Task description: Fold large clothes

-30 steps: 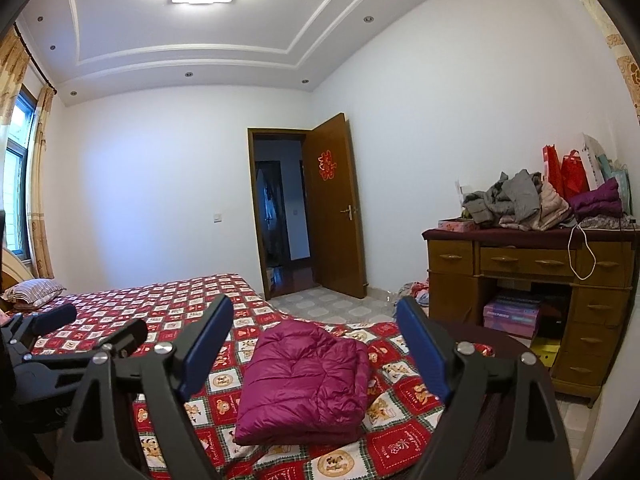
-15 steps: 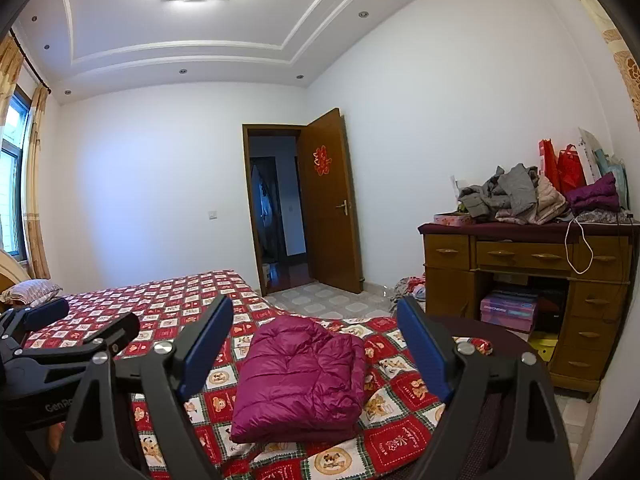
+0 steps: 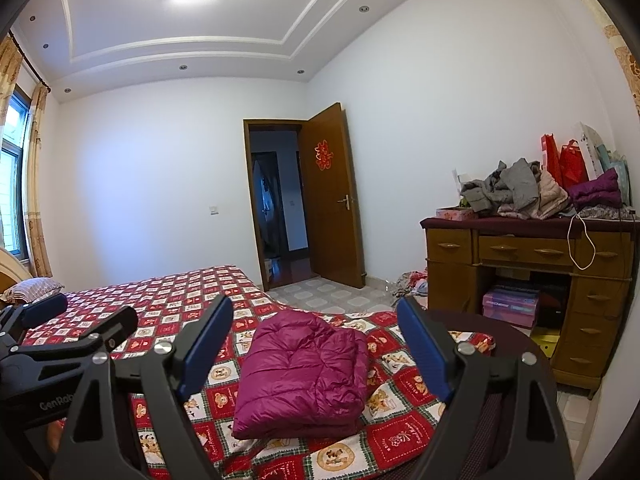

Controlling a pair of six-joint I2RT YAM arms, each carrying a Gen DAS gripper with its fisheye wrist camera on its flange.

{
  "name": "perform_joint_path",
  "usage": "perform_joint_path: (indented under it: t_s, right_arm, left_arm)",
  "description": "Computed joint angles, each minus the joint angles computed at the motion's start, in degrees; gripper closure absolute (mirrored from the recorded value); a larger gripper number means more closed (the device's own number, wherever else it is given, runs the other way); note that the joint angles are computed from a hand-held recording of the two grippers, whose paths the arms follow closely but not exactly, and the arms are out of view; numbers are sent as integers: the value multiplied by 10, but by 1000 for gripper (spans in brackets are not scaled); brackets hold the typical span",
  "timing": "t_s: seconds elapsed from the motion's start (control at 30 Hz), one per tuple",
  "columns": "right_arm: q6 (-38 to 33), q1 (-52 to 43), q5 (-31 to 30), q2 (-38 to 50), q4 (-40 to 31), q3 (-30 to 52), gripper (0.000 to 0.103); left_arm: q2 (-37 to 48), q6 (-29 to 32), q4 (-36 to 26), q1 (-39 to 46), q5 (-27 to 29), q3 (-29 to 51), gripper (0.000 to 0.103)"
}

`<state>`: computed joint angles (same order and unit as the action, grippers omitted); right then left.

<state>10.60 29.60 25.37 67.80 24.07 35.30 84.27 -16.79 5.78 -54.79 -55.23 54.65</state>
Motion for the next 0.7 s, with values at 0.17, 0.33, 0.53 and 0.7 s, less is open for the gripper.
perform_joint_path:
  t_s: [0.17,0.33,0.53,0.7]
  right_arm:
    - [2,2,2,-1,-3,0,17]
    - [2,0,0,0,-3,1,17]
    - [2,-1,-2,0,-2,0,17]
    - [2,-1,0,0,-4,0,16]
  left_arm:
    - [-1,-1,-3,1,2,0,1]
    - [-1,2,0,2,2,0,1]
    - [0,-4,-12,8,15,4,1]
    - [0,-6,-12,12,17,5,1]
